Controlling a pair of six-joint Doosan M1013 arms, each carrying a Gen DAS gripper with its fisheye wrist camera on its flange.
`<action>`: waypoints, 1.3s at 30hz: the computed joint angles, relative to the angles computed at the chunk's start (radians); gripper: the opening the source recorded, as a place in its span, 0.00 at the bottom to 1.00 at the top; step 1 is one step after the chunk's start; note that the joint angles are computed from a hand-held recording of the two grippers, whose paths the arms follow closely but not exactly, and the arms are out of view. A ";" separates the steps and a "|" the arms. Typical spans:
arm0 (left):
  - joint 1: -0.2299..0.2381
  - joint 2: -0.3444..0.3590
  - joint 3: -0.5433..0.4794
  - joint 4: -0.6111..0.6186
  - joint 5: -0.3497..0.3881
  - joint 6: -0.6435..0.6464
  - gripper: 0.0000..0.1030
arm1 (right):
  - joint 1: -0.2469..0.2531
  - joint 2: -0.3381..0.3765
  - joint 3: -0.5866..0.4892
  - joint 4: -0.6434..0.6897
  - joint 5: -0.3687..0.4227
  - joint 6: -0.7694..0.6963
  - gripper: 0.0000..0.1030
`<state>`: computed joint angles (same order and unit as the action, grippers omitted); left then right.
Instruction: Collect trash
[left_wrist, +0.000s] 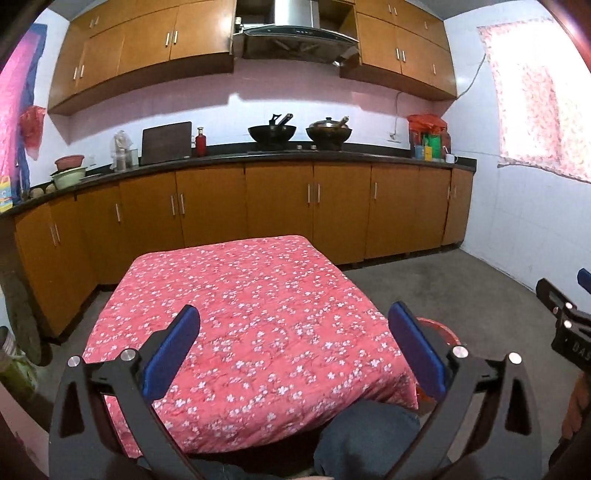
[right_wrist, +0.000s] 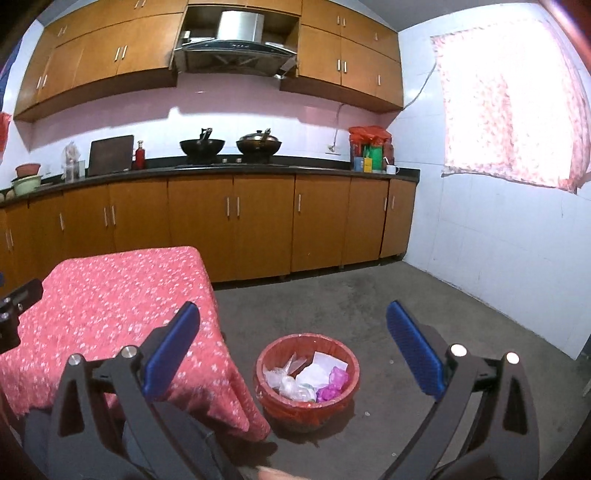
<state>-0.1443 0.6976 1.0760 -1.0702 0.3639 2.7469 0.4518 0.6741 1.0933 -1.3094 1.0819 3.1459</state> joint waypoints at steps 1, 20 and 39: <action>0.002 -0.001 0.003 -0.002 0.003 -0.003 0.98 | 0.002 0.005 -0.008 0.004 0.000 -0.005 0.96; 0.026 -0.023 0.082 -0.176 -0.021 0.179 0.98 | 0.029 0.024 -0.022 0.010 0.003 -0.001 0.96; 0.027 -0.021 0.079 -0.148 0.004 0.167 0.98 | 0.027 0.023 -0.016 0.012 0.005 0.010 0.96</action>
